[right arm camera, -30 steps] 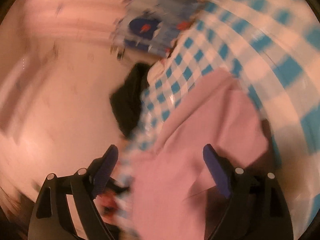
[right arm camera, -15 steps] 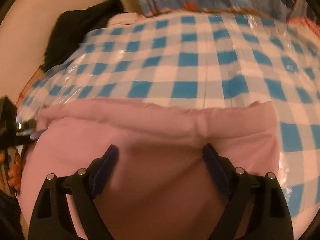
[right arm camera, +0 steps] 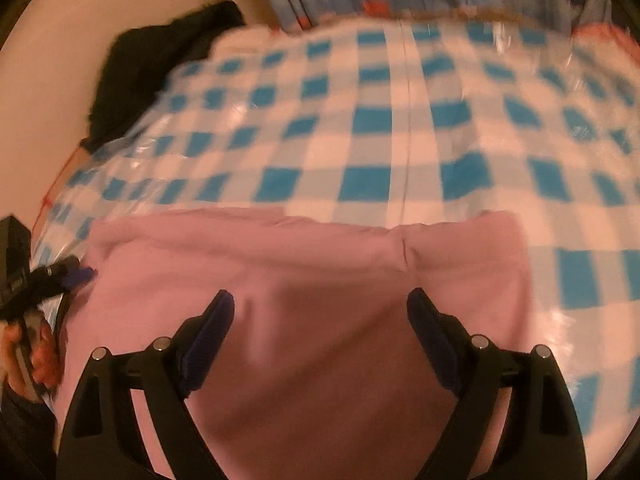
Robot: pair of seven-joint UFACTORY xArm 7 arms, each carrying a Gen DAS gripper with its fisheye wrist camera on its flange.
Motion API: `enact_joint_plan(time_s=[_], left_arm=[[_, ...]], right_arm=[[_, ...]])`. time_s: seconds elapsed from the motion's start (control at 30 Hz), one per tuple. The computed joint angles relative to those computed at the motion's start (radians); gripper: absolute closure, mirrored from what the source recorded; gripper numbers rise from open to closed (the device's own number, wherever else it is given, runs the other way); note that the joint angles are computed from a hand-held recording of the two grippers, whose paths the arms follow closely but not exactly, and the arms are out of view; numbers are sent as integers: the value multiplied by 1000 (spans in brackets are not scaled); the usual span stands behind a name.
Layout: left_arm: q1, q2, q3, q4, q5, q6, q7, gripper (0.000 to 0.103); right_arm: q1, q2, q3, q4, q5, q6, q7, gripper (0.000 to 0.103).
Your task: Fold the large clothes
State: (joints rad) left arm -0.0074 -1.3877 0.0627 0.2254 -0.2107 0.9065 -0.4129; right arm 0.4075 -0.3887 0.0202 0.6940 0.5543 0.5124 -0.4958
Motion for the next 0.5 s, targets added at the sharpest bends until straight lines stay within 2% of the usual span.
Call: enact_joint_plan(time_s=[0.07, 0.13, 0.17, 0.2, 0.23, 0.3, 0.37, 0.43, 0.5], left_arm=[[28, -117, -21, -1, 38, 111, -9, 16], [41, -157, -38, -16, 76, 172, 1, 16], [44, -170, -33, -43, 88, 177, 11, 16], [49, -184, -17, -79, 86, 166, 15, 16], [53, -206, -20, -114, 86, 141, 16, 16], [46, -206, -70, -140, 98, 104, 9, 14], [29, -206, -117, -149, 115, 91, -11, 14], [17, -238, -123, -160, 128, 99, -27, 14], [10, -266, -123, -164, 140, 116, -38, 14]], right_arm=[[-26, -75, 25, -63, -59, -21, 23, 15], [-53, -65, 48, -100, -130, -51, 66, 15], [-42, -27, 29, -100, -103, -56, 48, 14], [10, 30, -30, -98, -35, -79, 13, 10], [40, 57, -56, -97, 23, -101, -26, 9], [20, 85, -19, -93, 15, -139, -19, 7], [18, 94, -18, -90, 27, -142, -31, 7], [22, 93, -31, -88, 62, -126, -61, 7], [-7, 86, -11, -74, 22, -82, -32, 7]])
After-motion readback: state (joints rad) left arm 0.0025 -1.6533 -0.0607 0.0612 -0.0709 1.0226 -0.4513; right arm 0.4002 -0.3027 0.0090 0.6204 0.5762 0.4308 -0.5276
